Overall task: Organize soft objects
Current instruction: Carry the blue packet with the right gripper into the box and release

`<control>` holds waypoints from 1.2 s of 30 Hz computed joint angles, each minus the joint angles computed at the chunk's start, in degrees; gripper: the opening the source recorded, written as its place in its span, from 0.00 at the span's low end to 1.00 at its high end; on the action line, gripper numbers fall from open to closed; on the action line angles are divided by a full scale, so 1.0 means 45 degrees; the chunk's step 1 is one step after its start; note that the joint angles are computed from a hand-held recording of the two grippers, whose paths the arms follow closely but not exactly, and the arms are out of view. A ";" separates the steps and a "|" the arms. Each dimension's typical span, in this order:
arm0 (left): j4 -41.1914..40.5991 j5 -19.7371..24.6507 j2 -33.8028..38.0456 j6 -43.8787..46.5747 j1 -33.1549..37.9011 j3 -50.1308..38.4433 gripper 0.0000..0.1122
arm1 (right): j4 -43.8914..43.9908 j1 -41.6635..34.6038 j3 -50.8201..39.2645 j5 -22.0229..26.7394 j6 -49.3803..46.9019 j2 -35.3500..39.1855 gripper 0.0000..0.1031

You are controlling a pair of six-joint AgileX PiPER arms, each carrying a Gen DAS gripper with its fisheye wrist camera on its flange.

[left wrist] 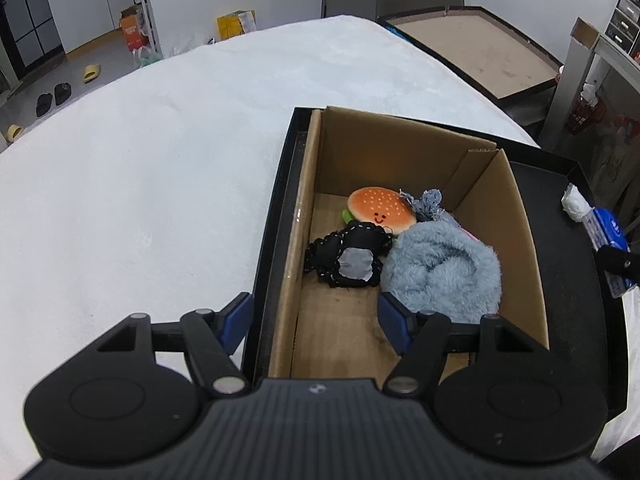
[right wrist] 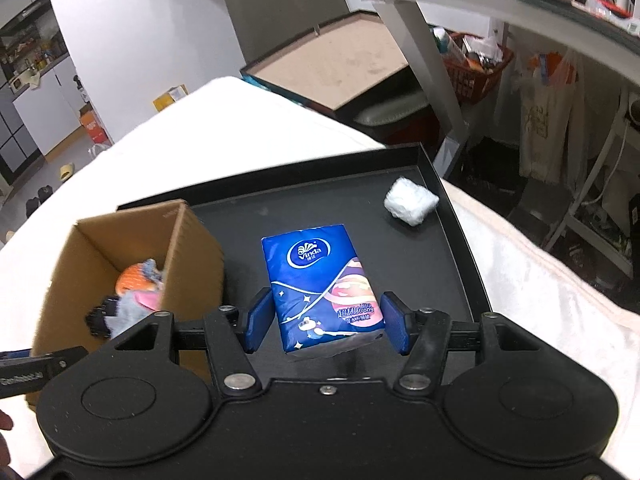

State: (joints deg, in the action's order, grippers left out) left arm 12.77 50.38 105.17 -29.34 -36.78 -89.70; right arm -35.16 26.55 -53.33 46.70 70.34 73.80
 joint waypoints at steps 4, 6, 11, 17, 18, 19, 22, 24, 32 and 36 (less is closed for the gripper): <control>-0.0859 -0.0342 -0.0227 0.0406 0.0384 0.0316 0.58 | -0.0597 0.0793 -0.0594 0.0903 0.0582 0.0014 0.55; -0.1234 -0.0411 -0.0289 0.0593 0.0563 0.0415 0.57 | -0.0859 0.1185 -0.0902 0.1323 0.0894 0.0065 0.55; -0.1701 -0.0752 -0.0584 0.0877 0.0831 0.0816 0.53 | -0.1287 0.2083 -0.1741 0.2263 0.1266 0.0243 0.55; -0.2579 -0.1054 -0.0856 0.1608 0.1215 0.1242 0.44 | -0.1794 0.3077 -0.2734 0.3136 0.1551 0.0770 0.55; -0.2697 -0.1116 -0.0914 0.1705 0.1272 0.1314 0.44 | -0.1811 0.3197 -0.2881 0.3239 0.1562 0.0867 0.55; -0.2807 -0.1181 -0.0976 0.1809 0.1327 0.1391 0.44 | -0.1832 0.3326 -0.3047 0.3349 0.1564 0.0993 0.55; -0.3162 -0.1313 -0.1102 0.2105 0.1487 0.1567 0.44 | -0.1918 0.3678 -0.3510 0.3654 0.1531 0.1367 0.55; -0.3328 -0.1380 -0.1134 0.2257 0.1562 0.1648 0.42 | -0.1937 0.3877 -0.3825 0.3827 0.1465 0.1602 0.55; -0.4255 -0.1592 -0.1250 0.3163 0.1896 0.1922 0.30 | -0.1549 0.4316 -0.4895 0.4384 0.0983 0.2589 0.55; -0.4440 -0.1682 -0.1288 0.3339 0.2015 0.2044 0.26 | -0.1290 0.4502 -0.5252 0.4495 0.0859 0.2948 0.55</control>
